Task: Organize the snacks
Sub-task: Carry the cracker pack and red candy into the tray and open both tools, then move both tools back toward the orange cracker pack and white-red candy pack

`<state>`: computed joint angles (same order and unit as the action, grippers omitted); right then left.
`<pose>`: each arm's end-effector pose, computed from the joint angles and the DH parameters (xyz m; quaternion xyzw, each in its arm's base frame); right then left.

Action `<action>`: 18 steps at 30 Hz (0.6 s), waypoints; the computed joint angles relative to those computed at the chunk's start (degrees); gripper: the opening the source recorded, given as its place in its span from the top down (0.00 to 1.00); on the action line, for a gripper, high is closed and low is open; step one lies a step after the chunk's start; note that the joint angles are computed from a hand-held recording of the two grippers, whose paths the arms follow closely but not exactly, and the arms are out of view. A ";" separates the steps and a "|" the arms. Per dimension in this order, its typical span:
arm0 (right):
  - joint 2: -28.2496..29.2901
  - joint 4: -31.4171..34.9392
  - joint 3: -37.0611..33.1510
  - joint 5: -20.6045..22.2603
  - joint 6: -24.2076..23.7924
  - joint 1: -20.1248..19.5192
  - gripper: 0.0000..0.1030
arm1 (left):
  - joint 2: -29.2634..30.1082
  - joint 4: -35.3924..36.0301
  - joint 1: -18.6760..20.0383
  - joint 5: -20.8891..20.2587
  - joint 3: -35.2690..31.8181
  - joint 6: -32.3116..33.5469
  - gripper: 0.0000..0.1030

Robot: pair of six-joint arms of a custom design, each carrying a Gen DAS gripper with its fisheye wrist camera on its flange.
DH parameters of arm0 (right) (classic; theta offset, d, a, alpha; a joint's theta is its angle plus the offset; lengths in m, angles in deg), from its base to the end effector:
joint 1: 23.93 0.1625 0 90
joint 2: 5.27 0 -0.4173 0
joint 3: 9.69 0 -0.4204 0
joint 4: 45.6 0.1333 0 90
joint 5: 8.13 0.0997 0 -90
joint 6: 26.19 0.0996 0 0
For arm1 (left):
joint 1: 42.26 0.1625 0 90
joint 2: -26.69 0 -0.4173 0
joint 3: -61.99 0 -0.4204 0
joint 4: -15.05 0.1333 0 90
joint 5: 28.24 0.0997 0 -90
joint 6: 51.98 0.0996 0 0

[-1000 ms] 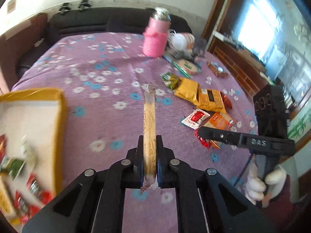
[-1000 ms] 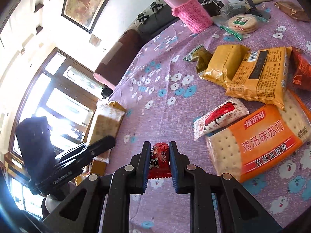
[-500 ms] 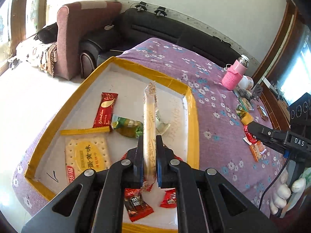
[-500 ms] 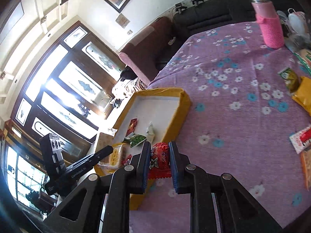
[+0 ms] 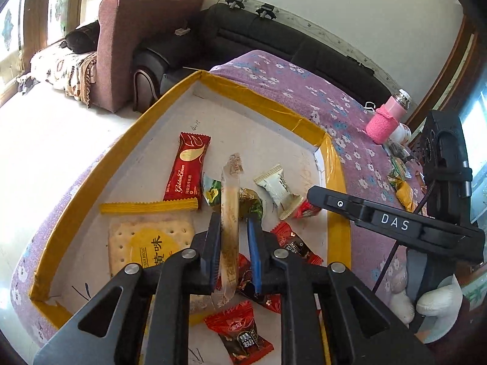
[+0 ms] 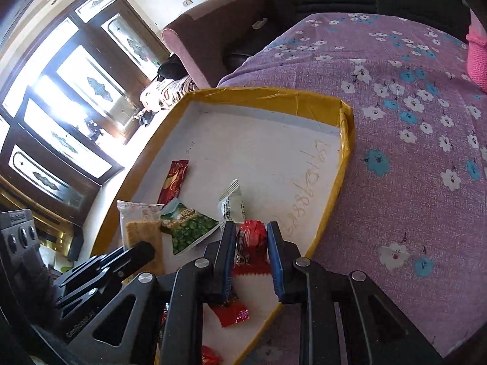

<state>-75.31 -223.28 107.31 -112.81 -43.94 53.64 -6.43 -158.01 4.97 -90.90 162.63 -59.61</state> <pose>-0.0167 -0.5777 0.2395 -0.0012 -0.9309 0.3020 0.2055 -0.2964 -0.5841 -0.0565 0.2602 0.9275 -0.2186 0.1559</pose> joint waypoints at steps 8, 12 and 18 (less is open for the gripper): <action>-5.15 -11.24 7.27 -1.27 -5.52 3.26 0.59 | -2.15 -6.62 -4.55 8.57 4.63 -4.78 0.24; -8.55 -21.59 14.50 -2.01 -8.85 3.77 0.49 | -2.67 -9.69 -7.52 12.73 6.70 -7.35 0.22; -15.34 -28.79 23.90 2.02 -5.05 -0.63 0.43 | -1.25 -15.63 -13.62 21.90 9.55 -5.62 0.22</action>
<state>-90.65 -252.07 131.21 -110.79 -49.00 53.00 -7.68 -173.64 -8.65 -69.00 172.17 -65.23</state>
